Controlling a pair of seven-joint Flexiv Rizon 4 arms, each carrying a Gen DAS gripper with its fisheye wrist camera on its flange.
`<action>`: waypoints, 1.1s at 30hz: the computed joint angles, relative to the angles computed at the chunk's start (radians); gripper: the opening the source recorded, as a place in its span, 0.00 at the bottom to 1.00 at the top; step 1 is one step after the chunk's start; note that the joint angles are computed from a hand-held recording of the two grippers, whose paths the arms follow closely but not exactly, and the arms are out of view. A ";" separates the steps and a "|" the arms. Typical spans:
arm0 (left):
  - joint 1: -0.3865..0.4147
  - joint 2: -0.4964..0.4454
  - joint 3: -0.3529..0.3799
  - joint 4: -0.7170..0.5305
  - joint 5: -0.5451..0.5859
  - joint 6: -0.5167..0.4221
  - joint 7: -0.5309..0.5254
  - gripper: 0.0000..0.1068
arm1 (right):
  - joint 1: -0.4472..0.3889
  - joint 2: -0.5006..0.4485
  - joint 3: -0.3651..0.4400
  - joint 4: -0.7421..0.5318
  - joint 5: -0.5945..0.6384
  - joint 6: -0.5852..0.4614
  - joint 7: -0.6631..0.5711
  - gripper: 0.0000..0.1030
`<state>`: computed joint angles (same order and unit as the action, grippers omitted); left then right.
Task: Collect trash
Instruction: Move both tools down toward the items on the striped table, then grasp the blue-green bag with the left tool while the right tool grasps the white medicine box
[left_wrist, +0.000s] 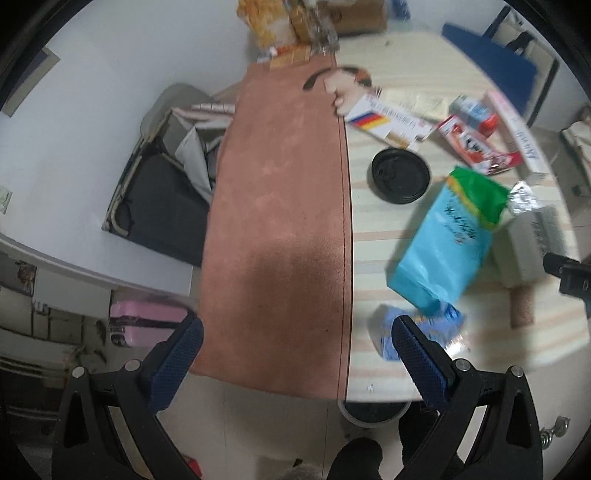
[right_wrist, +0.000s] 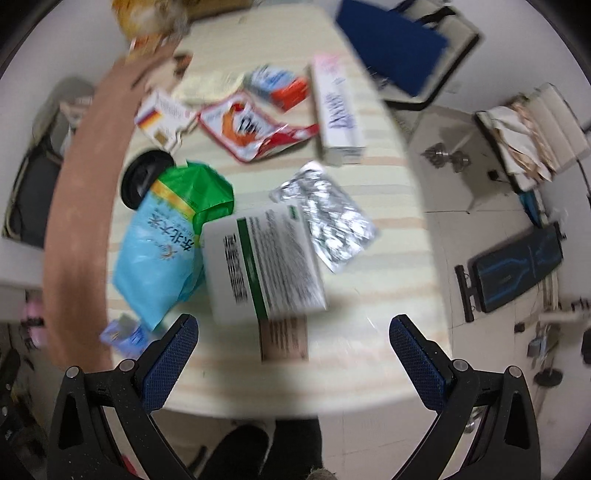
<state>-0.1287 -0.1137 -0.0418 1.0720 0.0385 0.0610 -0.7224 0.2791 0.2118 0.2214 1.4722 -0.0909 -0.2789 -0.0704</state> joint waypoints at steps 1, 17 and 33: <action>-0.012 -0.005 -0.006 0.005 0.023 0.001 -0.014 0.96 | -0.004 -0.003 -0.015 0.022 0.015 0.031 -0.043 1.00; -0.189 -0.111 -0.077 -0.035 0.104 -0.268 0.120 0.96 | -0.100 0.223 -0.038 0.215 0.142 0.063 -0.048 0.75; -0.200 -0.151 -0.060 -0.123 0.052 -0.376 0.076 0.28 | -0.140 0.261 -0.058 0.255 0.149 0.086 -0.079 0.75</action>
